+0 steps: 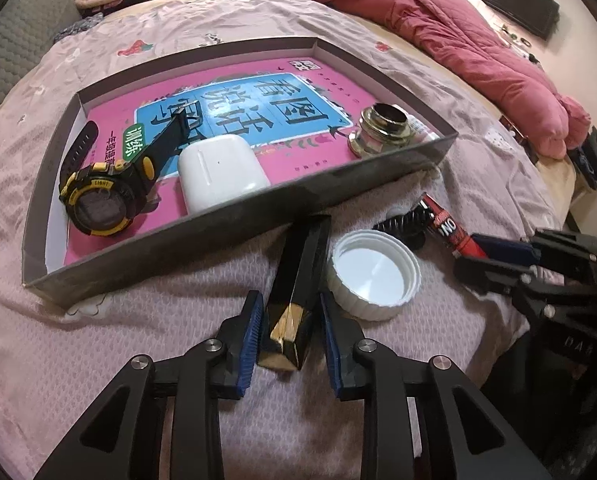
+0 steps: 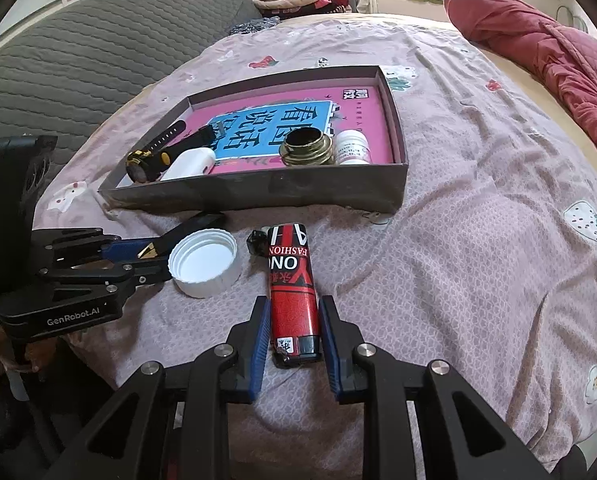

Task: Organize rigid objects
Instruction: 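Close the left gripper on the black-gold tube while the right lifts the lighter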

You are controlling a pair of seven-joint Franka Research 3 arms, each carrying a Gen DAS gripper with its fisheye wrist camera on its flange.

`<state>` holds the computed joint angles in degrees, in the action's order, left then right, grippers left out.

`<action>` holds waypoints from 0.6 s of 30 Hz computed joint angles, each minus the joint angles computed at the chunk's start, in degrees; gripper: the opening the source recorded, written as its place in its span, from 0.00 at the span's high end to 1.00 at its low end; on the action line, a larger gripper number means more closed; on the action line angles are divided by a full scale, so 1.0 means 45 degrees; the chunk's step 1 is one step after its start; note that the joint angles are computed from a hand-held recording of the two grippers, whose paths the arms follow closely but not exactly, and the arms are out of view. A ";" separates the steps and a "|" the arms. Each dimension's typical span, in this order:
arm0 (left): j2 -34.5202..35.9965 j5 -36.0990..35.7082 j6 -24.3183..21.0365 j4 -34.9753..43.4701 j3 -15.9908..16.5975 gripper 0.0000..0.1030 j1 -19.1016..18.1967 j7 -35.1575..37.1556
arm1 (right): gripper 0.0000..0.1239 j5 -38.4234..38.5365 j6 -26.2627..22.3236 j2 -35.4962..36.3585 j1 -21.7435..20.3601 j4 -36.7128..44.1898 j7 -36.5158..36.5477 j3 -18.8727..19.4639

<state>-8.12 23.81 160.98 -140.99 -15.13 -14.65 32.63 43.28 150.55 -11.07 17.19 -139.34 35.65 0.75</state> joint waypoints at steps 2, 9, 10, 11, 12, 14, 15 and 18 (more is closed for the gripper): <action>0.0162 0.0292 -0.0107 0.0198 -0.0076 0.70 0.0102 -0.0338 | 0.80 -0.0013 0.0071 0.0086 0.0010 0.0023 0.0004 0.0029; 0.0669 0.0524 -0.0153 0.0711 0.0025 0.68 0.0153 -0.1003 | 0.80 0.0243 0.0192 0.0391 0.0020 0.0211 0.0050 0.0050; 0.0689 0.0519 -0.0156 0.0729 0.0046 0.68 0.0143 -0.1055 | 0.80 0.0312 0.0187 0.0451 0.0014 0.0258 0.0045 0.0048; 0.0748 0.0556 -0.0176 0.0795 0.0060 0.67 0.0147 -0.1134 | 0.80 0.0351 0.0141 0.0514 -0.0007 0.0320 0.0085 0.0047; 0.0804 0.0653 -0.0257 0.0873 0.0060 0.65 0.0157 -0.1268 | 0.80 0.0446 0.0068 0.0578 -0.0023 0.0387 0.0092 0.0034; 0.0873 0.0648 -0.0248 0.0930 0.0095 0.65 0.0142 -0.1393 | 0.80 0.0550 0.0054 0.0711 -0.0062 0.0503 0.0134 0.0058; 0.0924 0.0696 -0.0257 0.0978 0.0104 0.64 0.0148 -0.1517 | 0.80 0.0574 0.0033 0.0769 -0.0086 0.0558 0.0183 0.0075; 0.1066 0.1004 -0.0365 0.1130 0.0107 0.63 0.0149 -0.1832 | 0.80 0.0702 0.0218 0.0926 -0.0101 0.0647 0.0194 0.0161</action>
